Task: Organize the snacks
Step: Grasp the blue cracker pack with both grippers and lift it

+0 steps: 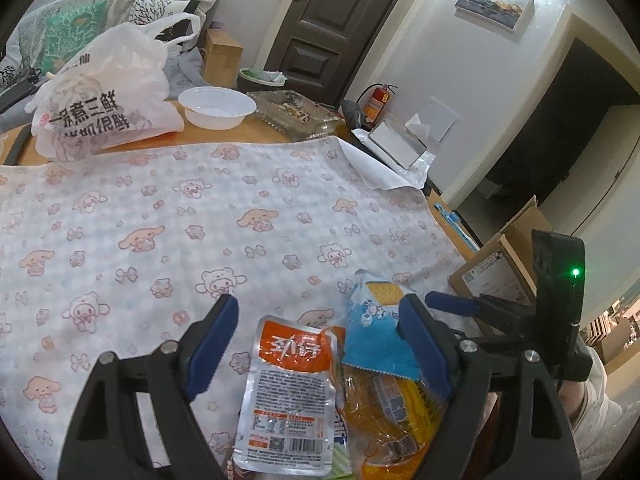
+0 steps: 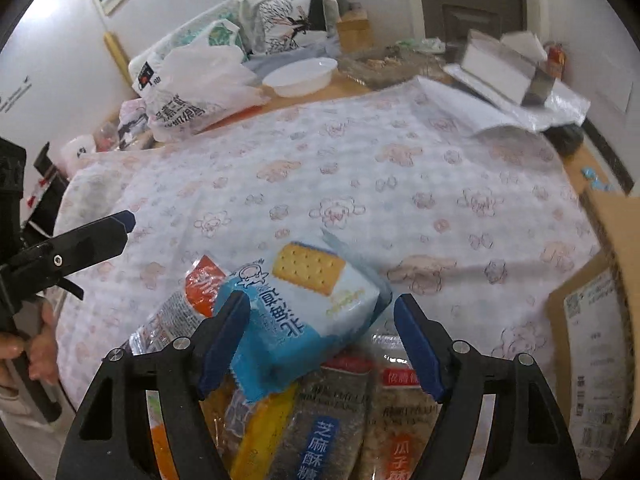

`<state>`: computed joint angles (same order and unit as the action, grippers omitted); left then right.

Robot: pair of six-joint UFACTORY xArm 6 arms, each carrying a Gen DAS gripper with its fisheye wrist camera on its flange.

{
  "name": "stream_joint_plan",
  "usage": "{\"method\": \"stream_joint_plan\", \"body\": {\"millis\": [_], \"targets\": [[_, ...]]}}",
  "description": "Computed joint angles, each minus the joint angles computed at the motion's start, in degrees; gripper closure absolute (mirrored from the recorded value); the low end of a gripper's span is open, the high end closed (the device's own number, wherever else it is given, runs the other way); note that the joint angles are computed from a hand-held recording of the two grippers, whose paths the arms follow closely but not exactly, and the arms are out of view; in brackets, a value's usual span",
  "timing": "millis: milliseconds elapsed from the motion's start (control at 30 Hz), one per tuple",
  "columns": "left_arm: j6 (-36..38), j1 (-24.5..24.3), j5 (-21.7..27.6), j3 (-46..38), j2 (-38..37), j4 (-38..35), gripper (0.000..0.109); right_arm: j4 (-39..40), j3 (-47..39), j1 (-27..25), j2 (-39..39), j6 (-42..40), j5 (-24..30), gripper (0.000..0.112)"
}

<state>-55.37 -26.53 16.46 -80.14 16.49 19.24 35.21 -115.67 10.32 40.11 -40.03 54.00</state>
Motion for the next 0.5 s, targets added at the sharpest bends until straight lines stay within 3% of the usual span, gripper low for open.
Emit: {"method": "stream_joint_plan", "body": {"millis": [133, 367, 500], "targets": [[2.31, -0.09, -0.46, -0.44, 0.56, -2.13, 0.029, 1.36, -2.74, -0.05, 1.49, 2.11, 4.85, 0.040], [5.32, 0.15, -1.24, -0.84, 1.54, -5.66, 0.029, -3.26, -8.63, 2.71, 5.60, 6.52, 3.06, 0.032], [5.69, 0.55, -2.02, 0.06, 1.31, -6.76, 0.029, -8.38, -10.85, 5.04, 7.67, 7.92, -0.59, 0.029]]}}
